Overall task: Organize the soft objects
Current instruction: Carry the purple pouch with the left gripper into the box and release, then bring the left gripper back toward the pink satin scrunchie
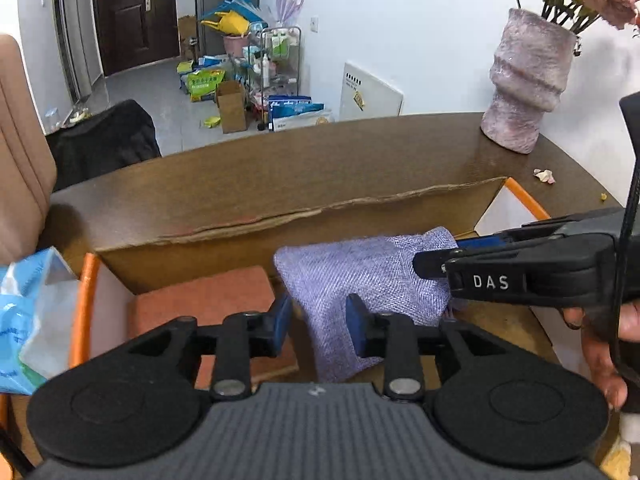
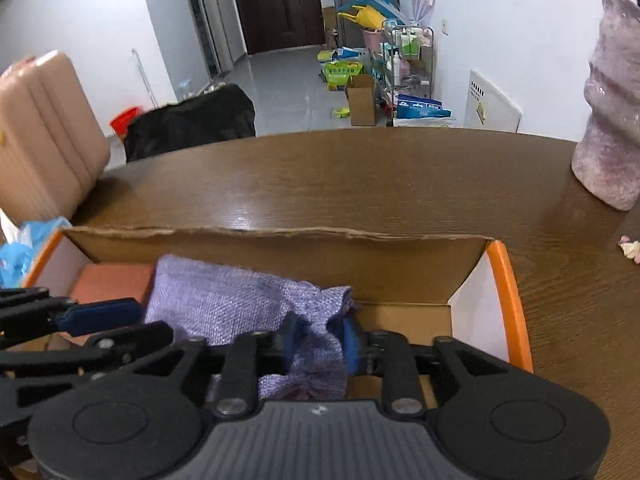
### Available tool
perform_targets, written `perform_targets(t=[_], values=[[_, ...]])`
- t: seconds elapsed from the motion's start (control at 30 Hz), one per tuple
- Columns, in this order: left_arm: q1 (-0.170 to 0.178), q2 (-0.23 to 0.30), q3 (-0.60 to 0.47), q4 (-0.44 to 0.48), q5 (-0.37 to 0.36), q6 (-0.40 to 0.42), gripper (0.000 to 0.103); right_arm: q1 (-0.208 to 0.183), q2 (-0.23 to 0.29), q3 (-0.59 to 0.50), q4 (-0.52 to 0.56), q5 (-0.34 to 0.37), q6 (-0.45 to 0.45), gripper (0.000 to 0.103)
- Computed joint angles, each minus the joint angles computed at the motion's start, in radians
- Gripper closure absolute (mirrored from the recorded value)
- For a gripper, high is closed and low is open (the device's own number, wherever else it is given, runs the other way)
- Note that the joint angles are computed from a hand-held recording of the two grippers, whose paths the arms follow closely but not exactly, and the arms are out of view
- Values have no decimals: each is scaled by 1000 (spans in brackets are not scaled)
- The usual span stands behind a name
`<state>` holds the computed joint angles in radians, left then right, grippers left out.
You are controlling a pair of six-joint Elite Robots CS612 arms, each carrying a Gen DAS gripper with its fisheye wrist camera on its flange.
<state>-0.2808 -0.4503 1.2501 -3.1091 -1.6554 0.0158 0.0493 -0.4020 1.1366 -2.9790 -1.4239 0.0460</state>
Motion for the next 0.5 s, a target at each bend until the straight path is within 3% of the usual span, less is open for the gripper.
perform_targets(t=[0.07, 0.17, 0.3, 0.37, 0.43, 0.5], values=[[-2, -23, 26, -20, 16, 1, 68, 4, -23, 29, -34, -37, -10, 69], [-1, -77, 95, -84, 26, 1, 65, -1, -80, 102, -86, -39, -32, 65], [-4, -166, 219, -227, 67, 13, 48, -1, -185, 251, -220, -96, -101, 47], [-1, -207, 291, -314, 85, 13, 47, -5, -243, 349, -325, -116, -146, 41], [6, -246, 384, -435, 97, 25, 33, -16, -294, 450, -445, -113, -196, 26], [13, -271, 459, -554, 102, 67, 17, -25, -337, 540, -545, -126, -222, 24]])
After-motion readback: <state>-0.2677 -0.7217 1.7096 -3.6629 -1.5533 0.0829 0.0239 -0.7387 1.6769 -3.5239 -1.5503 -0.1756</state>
